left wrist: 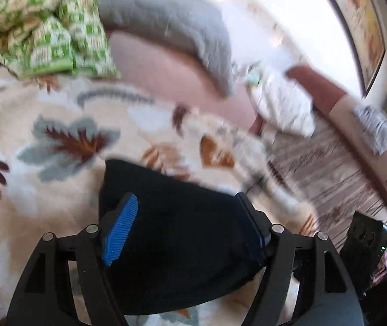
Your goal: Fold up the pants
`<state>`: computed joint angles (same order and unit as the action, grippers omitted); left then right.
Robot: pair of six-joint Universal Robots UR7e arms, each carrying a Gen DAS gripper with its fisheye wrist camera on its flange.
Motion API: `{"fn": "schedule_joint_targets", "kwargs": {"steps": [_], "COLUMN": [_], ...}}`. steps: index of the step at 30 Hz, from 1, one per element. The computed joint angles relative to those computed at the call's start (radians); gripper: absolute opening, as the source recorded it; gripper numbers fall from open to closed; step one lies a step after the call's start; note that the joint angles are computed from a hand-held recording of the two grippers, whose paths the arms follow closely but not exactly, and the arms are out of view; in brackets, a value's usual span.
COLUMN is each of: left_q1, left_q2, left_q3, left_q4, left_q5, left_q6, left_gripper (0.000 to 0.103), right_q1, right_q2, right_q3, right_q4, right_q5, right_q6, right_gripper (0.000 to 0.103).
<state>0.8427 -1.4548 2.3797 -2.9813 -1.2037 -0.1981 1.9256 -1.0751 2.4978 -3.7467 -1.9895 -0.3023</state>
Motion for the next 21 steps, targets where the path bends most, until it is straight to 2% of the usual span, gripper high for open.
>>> {"fn": "schedule_joint_targets", "kwargs": {"steps": [1,2,3,4,5,7,9,11,13,14,15,16,17,19,21], "left_q1": [0.019,0.042,0.047,0.037,0.024,0.004,-0.002,-0.010,0.019,0.040,0.039,0.060,0.074,0.068,0.066], "left_q2": [0.036,0.057,0.065,0.063,0.054,0.035,0.041,0.067,0.115,0.140,0.155,0.172,0.169,0.162,0.170], "left_q3": [-0.029,-0.050,-0.052,-0.047,-0.050,-0.035,-0.038,-0.049,-0.087,-0.109,-0.116,-0.131,-0.137,-0.142,-0.142], "left_q4": [0.084,0.129,0.132,0.119,0.137,0.084,-0.002,-0.055,0.025,0.097,0.128,0.178,0.186,0.201,0.205], "left_q5": [0.033,0.026,0.031,0.041,0.051,0.062,0.065,0.106,0.113,0.124,0.163,0.159,0.132,0.134,0.143], "left_q6": [-0.040,-0.063,-0.069,-0.062,-0.065,-0.064,-0.043,-0.029,-0.055,-0.088,-0.100,-0.121,-0.132,-0.137,-0.139], "left_gripper": [0.068,0.062,0.062,0.064,0.066,0.066,0.067,0.085,0.087,0.088,0.092,0.103,0.103,0.103,0.103], "right_q1": [0.016,0.010,0.010,0.003,0.011,0.032,0.051,0.057,0.012,-0.008,-0.035,-0.038,-0.032,-0.016,-0.026], "right_q2": [0.034,0.065,0.070,0.067,0.058,0.067,0.099,0.132,0.125,0.138,0.179,0.188,0.189,0.197,0.198], "right_q3": [-0.041,-0.061,-0.063,-0.058,-0.065,-0.060,-0.084,-0.130,-0.167,-0.200,-0.226,-0.229,-0.233,-0.237,-0.231], "right_q4": [0.088,0.133,0.137,0.119,0.135,0.042,-0.083,-0.163,-0.076,0.004,0.042,0.038,0.033,0.019,0.007], "right_q5": [-0.099,-0.157,-0.173,-0.149,-0.157,-0.166,-0.196,-0.213,-0.185,-0.215,-0.261,-0.266,-0.272,-0.303,-0.302], "right_q6": [0.034,0.066,0.090,0.092,0.099,0.059,0.004,-0.050,-0.053,-0.040,-0.032,-0.031,-0.031,-0.040,-0.026], "right_gripper": [0.017,0.017,0.017,0.017,0.016,0.016,0.022,0.023,0.023,0.019,0.018,0.019,0.020,0.026,0.037]}}
